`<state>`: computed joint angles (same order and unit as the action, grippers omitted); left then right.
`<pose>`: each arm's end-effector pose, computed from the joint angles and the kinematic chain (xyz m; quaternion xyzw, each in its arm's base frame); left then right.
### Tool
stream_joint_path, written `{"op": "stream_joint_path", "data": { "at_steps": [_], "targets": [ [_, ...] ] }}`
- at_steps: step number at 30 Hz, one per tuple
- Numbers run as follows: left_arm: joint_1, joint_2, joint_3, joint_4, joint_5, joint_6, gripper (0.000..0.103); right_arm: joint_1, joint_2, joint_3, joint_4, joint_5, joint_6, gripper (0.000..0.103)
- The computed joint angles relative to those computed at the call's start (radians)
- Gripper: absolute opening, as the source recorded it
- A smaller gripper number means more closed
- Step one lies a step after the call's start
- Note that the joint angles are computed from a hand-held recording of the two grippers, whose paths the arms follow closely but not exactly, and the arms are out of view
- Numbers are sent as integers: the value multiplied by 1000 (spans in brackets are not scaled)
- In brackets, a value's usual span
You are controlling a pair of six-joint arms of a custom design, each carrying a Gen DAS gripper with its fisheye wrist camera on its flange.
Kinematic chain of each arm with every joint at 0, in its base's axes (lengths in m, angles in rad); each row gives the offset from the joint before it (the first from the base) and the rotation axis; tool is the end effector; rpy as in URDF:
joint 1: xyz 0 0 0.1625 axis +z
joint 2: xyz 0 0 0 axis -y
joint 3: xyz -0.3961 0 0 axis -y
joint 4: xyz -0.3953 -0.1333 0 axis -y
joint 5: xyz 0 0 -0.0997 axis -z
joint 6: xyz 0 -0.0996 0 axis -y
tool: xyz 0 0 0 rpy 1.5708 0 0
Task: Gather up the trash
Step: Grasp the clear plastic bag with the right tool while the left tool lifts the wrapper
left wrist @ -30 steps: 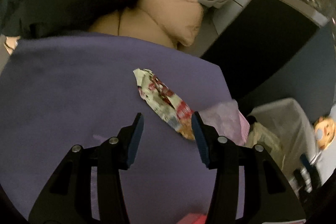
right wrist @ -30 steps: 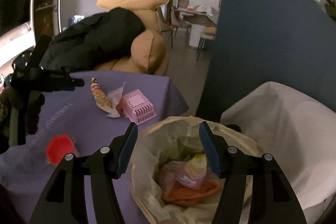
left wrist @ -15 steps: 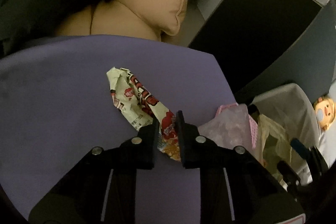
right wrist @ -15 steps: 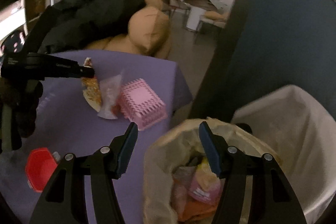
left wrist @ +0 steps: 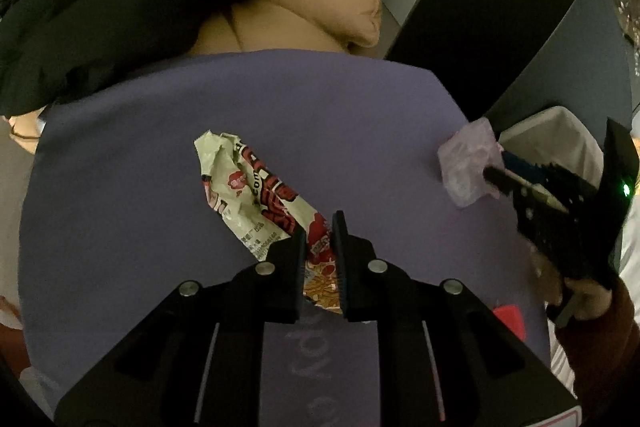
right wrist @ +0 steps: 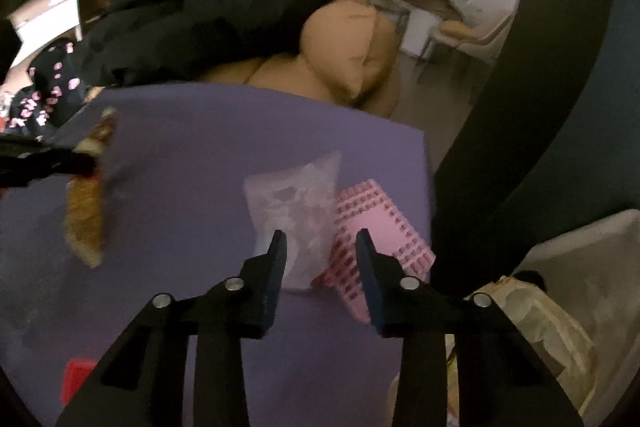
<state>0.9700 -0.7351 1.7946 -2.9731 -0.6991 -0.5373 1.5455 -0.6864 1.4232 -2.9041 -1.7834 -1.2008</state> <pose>-0.1679 -0.6156 0.0565 -0.0436 0.8951 -0.3544 0.2671 0.0936 -0.7389 0.1234 0.5011 -0.8082 0.1806 0.2511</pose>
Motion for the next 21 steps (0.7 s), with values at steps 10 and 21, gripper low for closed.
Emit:
{"op": "stream_joint_path", "data": {
  "at_steps": [10, 21],
  "targets": [
    [-46, -64, 148, -66, -89, 78, 12, 2, -78, 48, 96, 23, 36, 5],
    [-126, -75, 310, -227, 18, -101, 47, -34, -199, 169, 164, 106, 106, 5]
  ]
}}
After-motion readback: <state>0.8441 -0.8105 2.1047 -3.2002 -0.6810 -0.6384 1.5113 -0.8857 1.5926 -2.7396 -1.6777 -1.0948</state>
